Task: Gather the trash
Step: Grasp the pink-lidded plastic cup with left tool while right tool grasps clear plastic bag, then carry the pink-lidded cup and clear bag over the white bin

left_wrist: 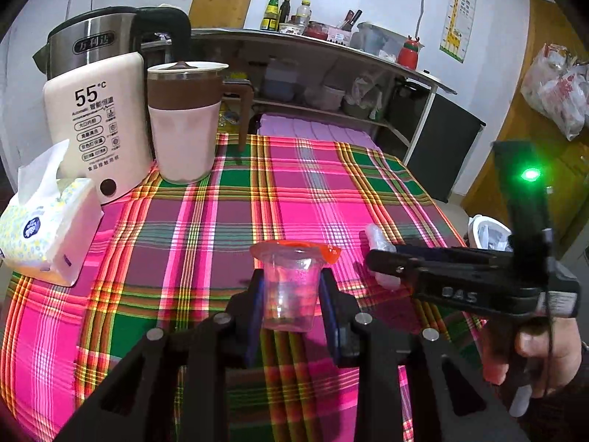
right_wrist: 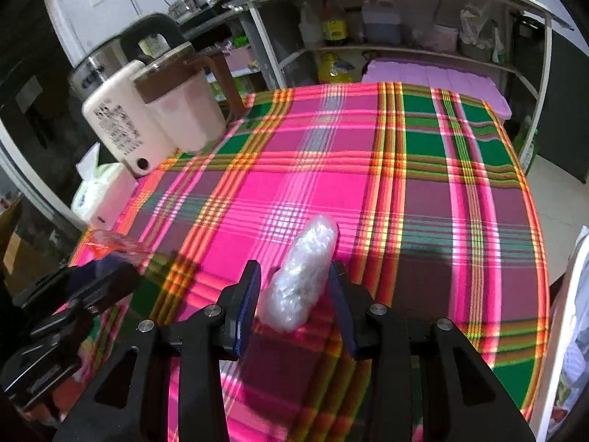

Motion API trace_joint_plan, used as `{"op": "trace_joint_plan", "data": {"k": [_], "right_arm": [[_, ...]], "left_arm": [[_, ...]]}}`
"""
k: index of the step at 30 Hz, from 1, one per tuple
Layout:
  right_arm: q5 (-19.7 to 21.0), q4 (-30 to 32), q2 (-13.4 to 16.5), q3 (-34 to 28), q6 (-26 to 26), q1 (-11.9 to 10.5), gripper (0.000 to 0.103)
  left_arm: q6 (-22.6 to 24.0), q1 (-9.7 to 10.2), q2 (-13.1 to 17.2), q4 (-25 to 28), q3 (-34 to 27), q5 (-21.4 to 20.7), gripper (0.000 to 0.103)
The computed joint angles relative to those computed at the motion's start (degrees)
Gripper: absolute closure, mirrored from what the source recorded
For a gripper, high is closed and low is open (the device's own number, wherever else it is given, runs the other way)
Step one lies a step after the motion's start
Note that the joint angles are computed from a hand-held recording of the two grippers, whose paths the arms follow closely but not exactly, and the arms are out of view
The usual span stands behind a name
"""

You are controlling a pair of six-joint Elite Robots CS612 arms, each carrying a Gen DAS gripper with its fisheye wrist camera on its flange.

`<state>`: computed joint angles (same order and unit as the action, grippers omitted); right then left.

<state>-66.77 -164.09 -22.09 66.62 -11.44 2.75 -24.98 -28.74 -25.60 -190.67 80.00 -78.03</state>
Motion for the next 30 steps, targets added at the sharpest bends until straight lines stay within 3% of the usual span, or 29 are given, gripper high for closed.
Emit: {"op": "trace_joint_plan", "data": {"k": [2, 4, 16, 30], "right_arm": [[-0.76, 1.03, 0.35, -0.65, 0.46, 0.15, 0.065], [-1.36, 0.44, 0.27, -0.42, 0.38, 0.22, 0.073], [-0.11, -7.34, -3.81, 8.02, -1.7, -1.01, 0.073], [2.41, -19.08, -9.71, 20.52, -1.8, -4.23, 0.073]], "left_arm": [[-0.21, 0.08, 0.09, 0.0, -0.14, -0.08, 0.073], [-0.34, 0.1, 0.14, -0.01, -0.16, -0.05, 0.073], [-1.36, -1.39, -0.93, -0.81, 1.61, 1.35, 0.073], [-3.26, -5.25, -2.97, -4.21, 5.13, 1.9, 0.073]]}}
